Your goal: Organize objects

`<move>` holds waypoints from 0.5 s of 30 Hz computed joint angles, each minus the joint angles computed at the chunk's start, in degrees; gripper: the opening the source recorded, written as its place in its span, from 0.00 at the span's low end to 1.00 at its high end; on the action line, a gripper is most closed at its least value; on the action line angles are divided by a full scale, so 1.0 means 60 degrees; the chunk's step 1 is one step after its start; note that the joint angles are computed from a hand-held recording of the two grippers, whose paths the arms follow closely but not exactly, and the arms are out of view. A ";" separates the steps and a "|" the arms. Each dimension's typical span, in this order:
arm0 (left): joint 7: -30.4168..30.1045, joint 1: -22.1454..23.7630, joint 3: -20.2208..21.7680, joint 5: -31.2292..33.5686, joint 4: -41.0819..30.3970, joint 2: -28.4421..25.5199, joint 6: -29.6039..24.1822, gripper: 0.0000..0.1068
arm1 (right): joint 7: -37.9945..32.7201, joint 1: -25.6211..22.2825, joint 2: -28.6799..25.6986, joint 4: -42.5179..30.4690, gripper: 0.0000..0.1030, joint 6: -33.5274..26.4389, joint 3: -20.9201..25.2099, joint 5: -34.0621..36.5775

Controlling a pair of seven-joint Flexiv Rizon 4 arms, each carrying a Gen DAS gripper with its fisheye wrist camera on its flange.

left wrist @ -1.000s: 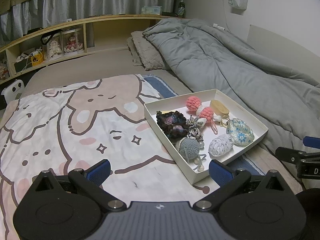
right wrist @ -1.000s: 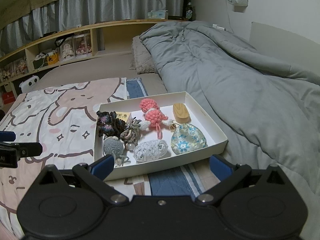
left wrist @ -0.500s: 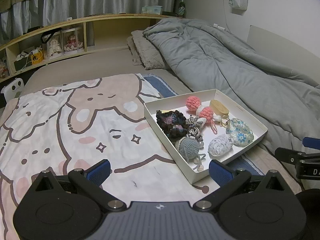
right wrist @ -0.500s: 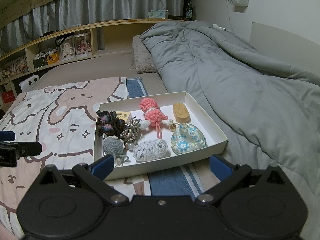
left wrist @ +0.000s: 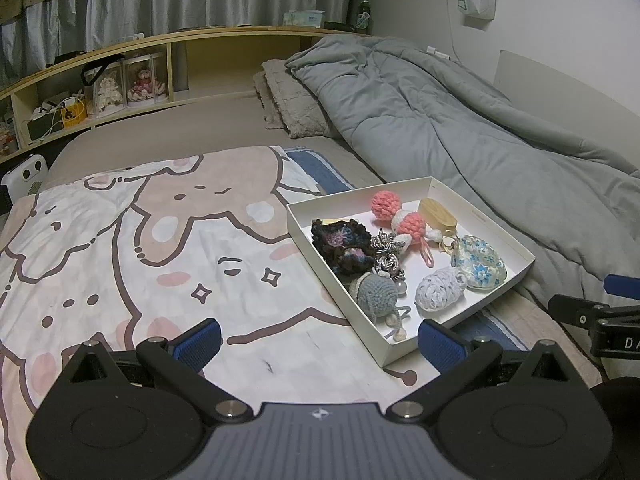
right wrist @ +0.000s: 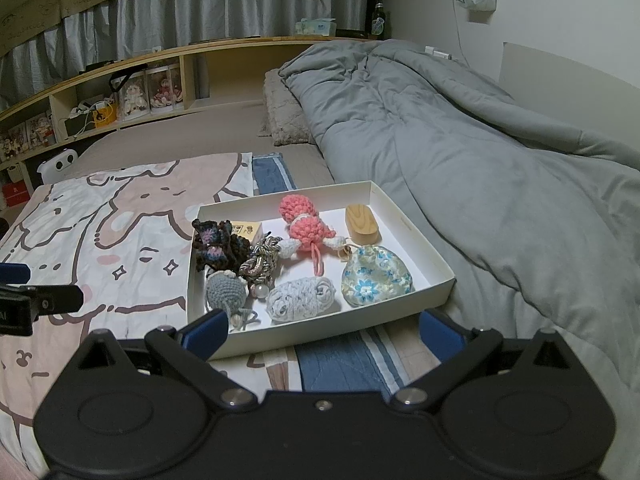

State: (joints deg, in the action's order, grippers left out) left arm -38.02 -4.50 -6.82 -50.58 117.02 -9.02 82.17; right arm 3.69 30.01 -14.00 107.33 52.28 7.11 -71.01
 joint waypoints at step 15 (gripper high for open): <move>-0.0065 -0.0003 0.0021 0.0030 -0.0009 0.0002 -0.0051 0.96 | -0.0018 -0.0007 0.0024 0.0026 1.00 -0.0008 0.0013 0.0013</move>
State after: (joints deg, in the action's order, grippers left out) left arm -38.41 -4.52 -6.69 -50.40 116.96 -9.00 81.87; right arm 3.58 29.97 -13.86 107.49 52.23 7.18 -70.93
